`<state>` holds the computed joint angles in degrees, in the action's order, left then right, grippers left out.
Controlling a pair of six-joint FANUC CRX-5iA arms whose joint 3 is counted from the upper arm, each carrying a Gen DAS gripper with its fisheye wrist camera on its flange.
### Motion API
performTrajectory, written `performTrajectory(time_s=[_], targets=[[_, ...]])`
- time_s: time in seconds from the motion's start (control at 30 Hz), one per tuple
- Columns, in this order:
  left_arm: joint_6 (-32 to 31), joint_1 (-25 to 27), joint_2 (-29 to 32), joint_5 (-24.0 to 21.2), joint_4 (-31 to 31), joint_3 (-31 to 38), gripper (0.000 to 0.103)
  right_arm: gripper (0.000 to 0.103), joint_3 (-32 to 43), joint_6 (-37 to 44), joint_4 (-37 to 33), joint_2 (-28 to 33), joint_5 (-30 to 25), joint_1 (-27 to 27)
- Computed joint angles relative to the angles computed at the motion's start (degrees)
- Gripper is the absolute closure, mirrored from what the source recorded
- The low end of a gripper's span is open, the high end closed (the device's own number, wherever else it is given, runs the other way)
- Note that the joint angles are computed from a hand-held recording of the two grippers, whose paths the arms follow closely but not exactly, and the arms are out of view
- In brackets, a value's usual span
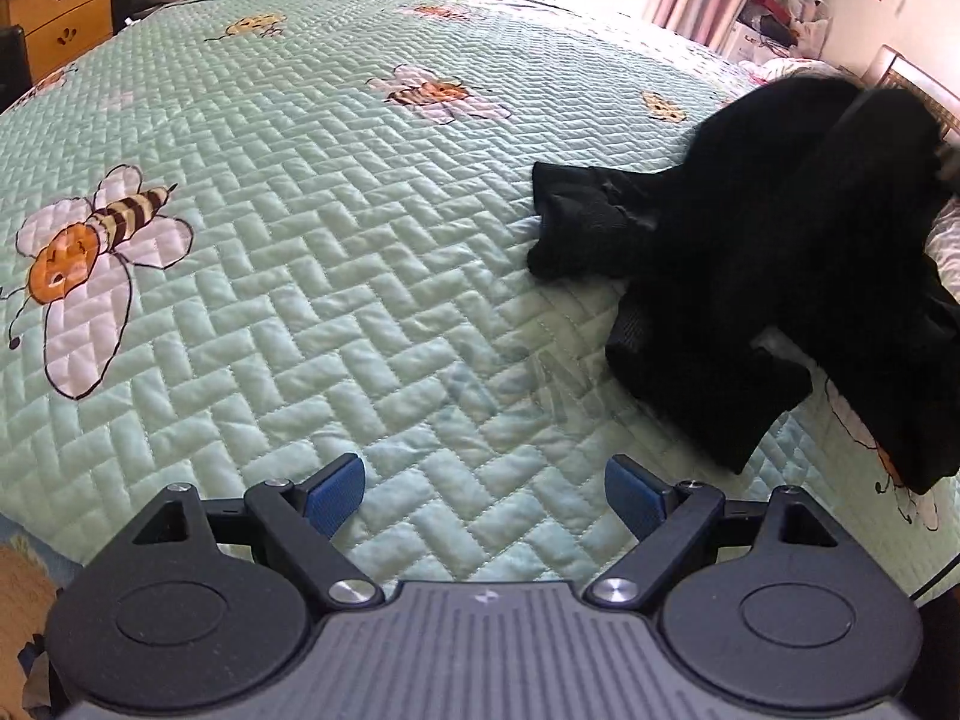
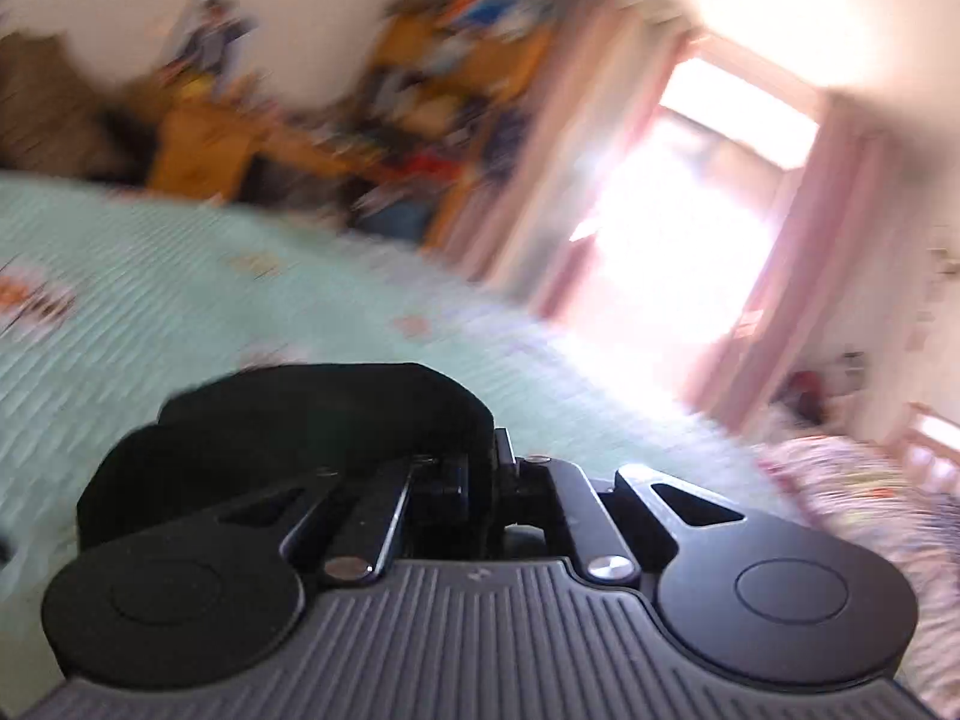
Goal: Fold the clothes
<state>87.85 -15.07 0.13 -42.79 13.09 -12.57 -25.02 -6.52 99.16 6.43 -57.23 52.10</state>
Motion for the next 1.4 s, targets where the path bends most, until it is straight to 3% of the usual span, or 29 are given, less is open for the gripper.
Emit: performTrajectory(time_s=[0.07, 0.2, 0.3, 0.37, 0.47, 0.53, 0.67, 0.77, 0.9, 1.03, 1.23, 1.27, 1.33, 1.37, 1.4], targets=[[-0.60, -0.22, -0.13, 0.24, 0.39, -0.20, 0.014, 0.095, -0.53, -2.83, -0.36, -2.52, -7.95, -0.14], [-1.07, -0.91, -0.21, 0.44, 0.28, -0.16, 0.014, 0.095, -2.60, -11.34, -8.64, -8.21, -23.11, -1.76], [-1.01, -1.42, 0.29, 0.02, 0.09, 0.39, 0.014, 0.094, -5.85, -10.56, -19.46, -11.65, -29.58, -2.77], [-1.08, -1.83, 0.66, -0.19, -0.04, 0.71, 0.014, 0.090, -6.59, -8.92, -28.43, -12.19, -32.26, -2.62], [-0.86, -2.64, 1.36, -0.97, -0.69, 1.56, 0.014, 0.087, -9.32, -10.26, -40.41, -14.21, -31.12, 0.01], [-0.92, -3.29, 1.79, -1.49, -1.07, 2.18, 0.014, 0.087, -9.90, -11.94, -44.82, -13.95, -29.89, 2.39], [-1.07, -4.61, 2.27, -2.22, -2.04, 3.23, 0.014, 0.083, -13.32, -17.48, -42.67, -14.94, -29.80, 7.97], [-1.96, -4.92, 2.13, -2.03, -1.13, 2.93, 0.014, 0.064, -14.61, -18.99, -35.89, -14.21, -33.87, 12.27], [-2.08, -5.37, 2.39, -2.56, -1.13, 3.24, 0.014, 0.042, -16.00, -6.24, -21.92, -14.05, -23.95, 10.54], [-2.18, -5.63, 2.37, -2.80, -1.46, 3.32, 0.014, 0.038, -13.08, 3.97, -14.50, -9.46, -15.35, 5.76], [-2.49, -5.24, 2.09, -2.81, -0.84, 2.87, 0.014, 0.039, -5.97, 16.32, -15.15, -3.67, -5.62, -1.77], [-2.64, -5.26, 2.11, -2.77, -0.79, 2.85, 0.014, 0.041, -5.08, 17.20, -16.34, -3.27, -3.95, -2.35], [-3.05, -5.33, 2.22, -2.73, -0.64, 2.83, 0.014, 0.081, -3.72, 17.58, -20.20, -3.91, -0.16, -4.05], [-3.35, -5.35, 2.28, -2.67, -0.45, 2.76, 0.014, 0.094, -3.64, 14.80, -19.95, -4.08, -1.23, -4.58], [-3.64, -5.35, 2.35, -2.58, -0.26, 2.68, 0.014, 0.094, -3.51, 12.04, -19.75, -4.20, -2.37, -5.11]])
